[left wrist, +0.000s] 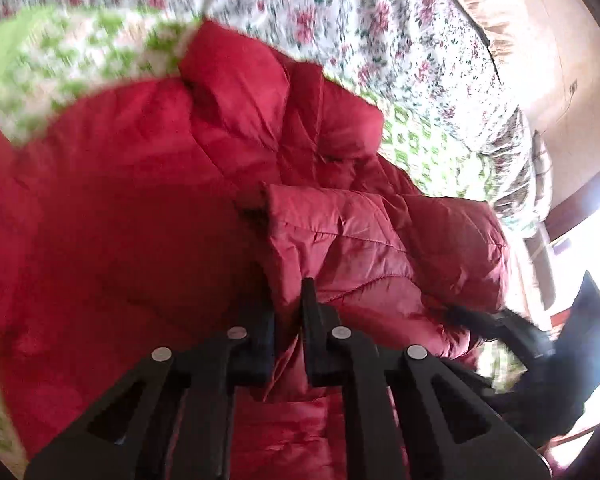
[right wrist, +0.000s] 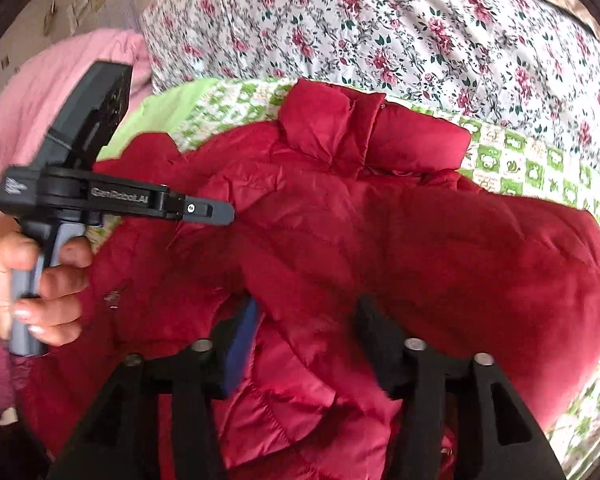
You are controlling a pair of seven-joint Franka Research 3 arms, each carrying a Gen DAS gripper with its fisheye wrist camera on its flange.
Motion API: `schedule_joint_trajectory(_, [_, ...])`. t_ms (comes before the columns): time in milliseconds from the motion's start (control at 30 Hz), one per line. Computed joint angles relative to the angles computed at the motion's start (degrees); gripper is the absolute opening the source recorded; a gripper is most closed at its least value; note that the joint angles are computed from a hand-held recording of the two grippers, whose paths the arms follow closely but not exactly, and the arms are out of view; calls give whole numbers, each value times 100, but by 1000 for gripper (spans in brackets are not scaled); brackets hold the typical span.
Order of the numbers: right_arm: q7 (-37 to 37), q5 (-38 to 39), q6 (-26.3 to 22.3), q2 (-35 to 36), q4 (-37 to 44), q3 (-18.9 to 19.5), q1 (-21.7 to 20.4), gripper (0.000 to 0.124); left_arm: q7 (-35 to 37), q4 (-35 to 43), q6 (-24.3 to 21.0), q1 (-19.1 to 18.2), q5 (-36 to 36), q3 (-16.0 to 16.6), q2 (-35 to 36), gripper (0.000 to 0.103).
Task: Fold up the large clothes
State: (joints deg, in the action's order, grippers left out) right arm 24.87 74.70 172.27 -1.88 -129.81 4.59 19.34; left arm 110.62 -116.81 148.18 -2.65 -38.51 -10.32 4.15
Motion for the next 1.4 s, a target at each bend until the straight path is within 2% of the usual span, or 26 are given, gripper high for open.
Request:
schedule_joint_trajectory(33, [-174,214,13,-105,-59,-11,2,68,-86,-117,178,-7,212,30,-97,8])
schedule_joint_trajectory(133, [-582,709,197,-394,-224,-71,38,69,-415,-448,661,4,904,156,-346,8])
schedule_joint_trajectory(233, [-950,1181,334,-550,-268,-178,21,70,-550,-639,833,73,1206,306,-500,8])
schedule_joint_trajectory(333, [-346,814,395,-511,-271,-257,-135,71,-790,-796,994,152,1552,426,-563,8])
schedule_joint_trajectory(467, [448,403,219,-357,-183,-419,-368,71,-879,-952,1101,249,1494,532,-565,8])
schedule_joint_trajectory(600, [1458,-61,-708,44,229,-616,-750,82,-1089,-1120,1237,344,1533,585,-490,8])
schedule_joint_trajectory(733, [1969,25,-2027,683,899,-674,-1217,84,-900,-1192,1264,398,1158,589,-489,8])
schedule_joint_trajectory(800, [2403,0,-2602,1131,1345,-632,-1459,84,-1149,-1258,1366,402,1562,554,-505,9])
schedule_joint_trajectory(933, [3049,33,-3245,1934,2135,-416,-1883,87,-1582,-1286,1418,386,2221,528,-525,9])
schedule_joint_trajectory(1000, [3074,155,-3291,2167,2347,-274,-2025,81,-1597,-1223,1342,376,2261,530,-495,9])
schedule_joint_trajectory(1033, [3027,209,-3310,2253,2428,-213,-2086,69,-1566,-1188,1310,366,2231,522,-481,9])
schedule_joint_trajectory(1067, [3006,257,-3317,2302,2477,-163,-2140,52,-1509,-1152,1274,352,2176,508,-472,9])
schedule_joint_trajectory(1100, [3022,226,-3300,2315,2507,-137,-2166,43,-1400,-1087,1227,329,2072,488,-452,9])
schedule_joint_trajectory(1133, [2949,168,-3169,2258,2497,-123,-2160,29,-1393,-1010,1184,311,2087,466,-418,9])
schedule_joint_trajectory(1167, [2806,139,-2971,2162,2449,-114,-2144,24,-1490,-945,1188,293,2248,441,-386,9])
schedule_joint_trajectory(1233, [2095,342,-2343,1840,2284,-50,-2065,20,-1771,-808,1225,262,2649,401,-280,9])
schedule_joint_trajectory(1267, [1466,596,-1883,1644,2170,3,-1990,20,-1784,-730,1210,260,2665,381,-211,9])
schedule_joint_trajectory(1300, [1217,494,-1416,1609,2176,-3,-1832,20,-1780,-646,1185,267,2602,356,-122,9])
schedule_joint_trajectory(1367, [1319,-261,-579,1677,2148,-55,-1491,20,-1887,-573,1154,290,2680,327,-8,9])
schedule_joint_trajectory(1400, [1853,-985,-454,1823,2153,-172,-1334,21,-1890,-562,1144,305,2685,302,28,9])
